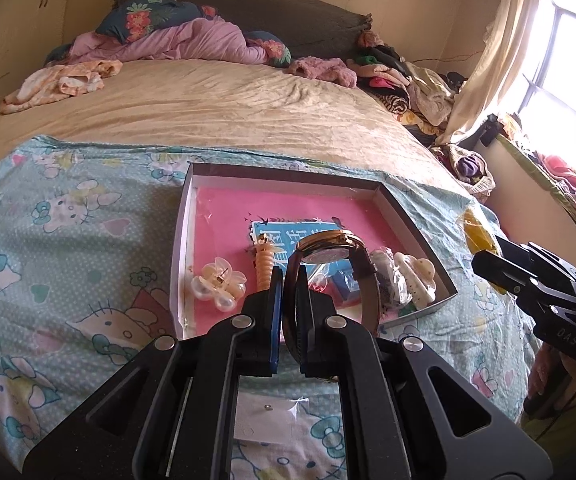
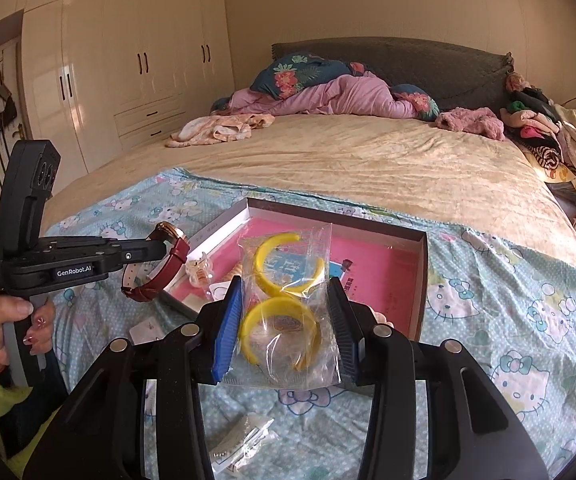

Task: Organize jewelry
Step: 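Carry the watch and yellow hair-tie bag into the pink-lined box and open both tools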

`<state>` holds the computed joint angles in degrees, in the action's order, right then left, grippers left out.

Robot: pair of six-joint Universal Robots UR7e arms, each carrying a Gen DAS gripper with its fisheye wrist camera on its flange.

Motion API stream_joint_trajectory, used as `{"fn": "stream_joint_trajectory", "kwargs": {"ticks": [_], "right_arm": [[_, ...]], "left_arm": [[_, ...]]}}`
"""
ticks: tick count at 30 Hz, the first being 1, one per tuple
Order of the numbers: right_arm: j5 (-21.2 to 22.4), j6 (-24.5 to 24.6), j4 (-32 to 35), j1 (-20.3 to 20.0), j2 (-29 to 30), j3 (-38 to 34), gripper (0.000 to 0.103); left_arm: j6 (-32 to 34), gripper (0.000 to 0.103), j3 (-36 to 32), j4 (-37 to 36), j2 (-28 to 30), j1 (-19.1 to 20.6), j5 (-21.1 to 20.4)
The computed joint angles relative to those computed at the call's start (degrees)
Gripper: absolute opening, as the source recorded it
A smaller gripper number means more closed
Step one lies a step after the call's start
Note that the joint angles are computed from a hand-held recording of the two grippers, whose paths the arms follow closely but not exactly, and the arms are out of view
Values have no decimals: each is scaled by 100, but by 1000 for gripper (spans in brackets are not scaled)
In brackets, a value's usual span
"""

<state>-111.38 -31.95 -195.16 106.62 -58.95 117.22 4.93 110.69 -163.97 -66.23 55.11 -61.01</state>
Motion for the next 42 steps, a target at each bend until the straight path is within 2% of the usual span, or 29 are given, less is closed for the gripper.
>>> {"fn": "stream_joint_trajectory", "kwargs": {"ticks": [17,26,33,42], "right_arm": [[-175,-94,231,-232,493,-748,41],[-265,185,556,-459,662,-1016,41],[-534,311,611,-579,720,-1111,41],[-775,784,1017,-661,742,-1163,44]], "left_arm": [[-58,1,-631,289,639,311,28],[-44,1,-774,380,879,438,42],[-14,1,-795,346,908,466,63],[33,1,-763,290,889,447,75]]}}
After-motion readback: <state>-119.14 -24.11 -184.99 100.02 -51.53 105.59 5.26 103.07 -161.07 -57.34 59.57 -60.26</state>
